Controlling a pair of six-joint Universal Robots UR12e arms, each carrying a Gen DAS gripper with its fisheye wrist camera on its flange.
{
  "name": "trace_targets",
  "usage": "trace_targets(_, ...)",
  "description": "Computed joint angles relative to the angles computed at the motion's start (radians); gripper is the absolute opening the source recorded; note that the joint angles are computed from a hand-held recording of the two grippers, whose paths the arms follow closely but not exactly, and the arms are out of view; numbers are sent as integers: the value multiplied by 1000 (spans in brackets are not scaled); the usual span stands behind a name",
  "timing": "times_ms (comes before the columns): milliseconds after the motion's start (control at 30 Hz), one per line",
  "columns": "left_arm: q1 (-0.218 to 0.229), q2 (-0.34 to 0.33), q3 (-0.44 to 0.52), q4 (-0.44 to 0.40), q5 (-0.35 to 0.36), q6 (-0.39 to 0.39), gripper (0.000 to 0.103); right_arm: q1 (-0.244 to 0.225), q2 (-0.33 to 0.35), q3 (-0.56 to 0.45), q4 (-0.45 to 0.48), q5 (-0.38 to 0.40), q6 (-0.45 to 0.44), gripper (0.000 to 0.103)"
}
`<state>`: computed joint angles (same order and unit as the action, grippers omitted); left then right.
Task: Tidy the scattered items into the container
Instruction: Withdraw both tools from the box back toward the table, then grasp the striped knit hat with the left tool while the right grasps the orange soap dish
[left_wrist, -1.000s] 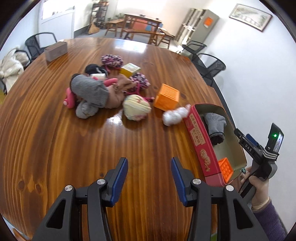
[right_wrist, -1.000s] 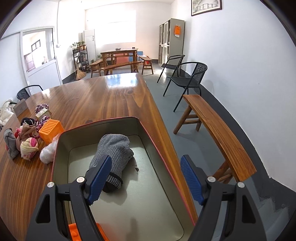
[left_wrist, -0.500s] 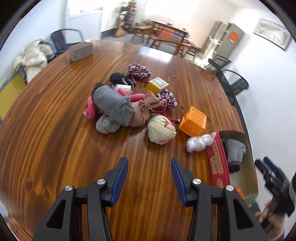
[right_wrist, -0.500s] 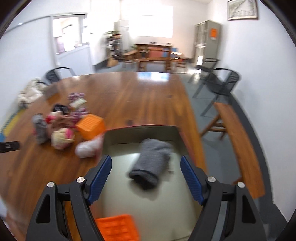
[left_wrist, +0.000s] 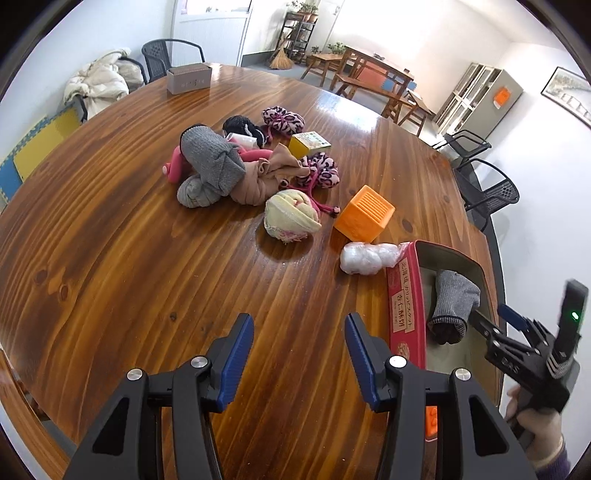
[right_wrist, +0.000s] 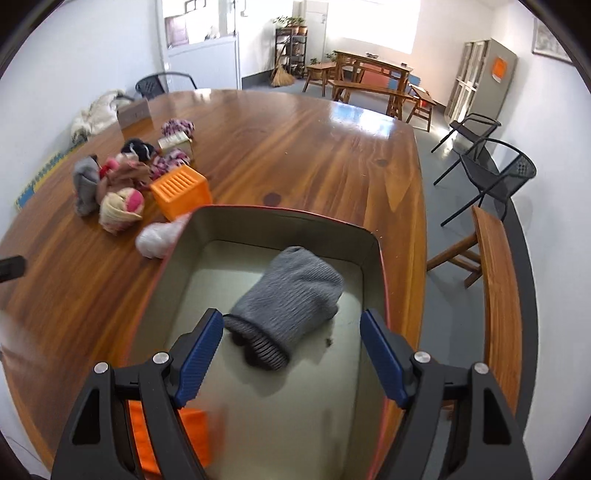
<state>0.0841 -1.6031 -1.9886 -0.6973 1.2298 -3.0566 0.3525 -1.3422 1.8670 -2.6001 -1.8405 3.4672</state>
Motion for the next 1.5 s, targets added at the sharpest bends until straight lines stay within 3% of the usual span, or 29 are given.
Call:
trace_targets(300, -11, -20, 11, 5, 20, -59, 53, -49, 76, -85, 99, -37, -78, 80)
trace_targets(600, -14, -54, 41, -17, 39, -63, 53, -87, 129, -141, 104, -80, -125, 82)
trace_targets(1000, -20, -114, 92, -7, 9, -45, 53, -124, 222, -268, 161, -309, -159, 82)
trace_targets(1167, -19, -142, 115, -5, 1, -32, 53, -144, 228, -293, 191, -338, -125, 82)
trace_targets(1367, -23, -186, 150, -2, 1, 0, 53, -132, 161, -251, 67, -208, -90, 83)
trace_targets(1500, -29, -222, 177, -3, -8, 18, 53, -107, 117, -211, -37, -3, -91, 83)
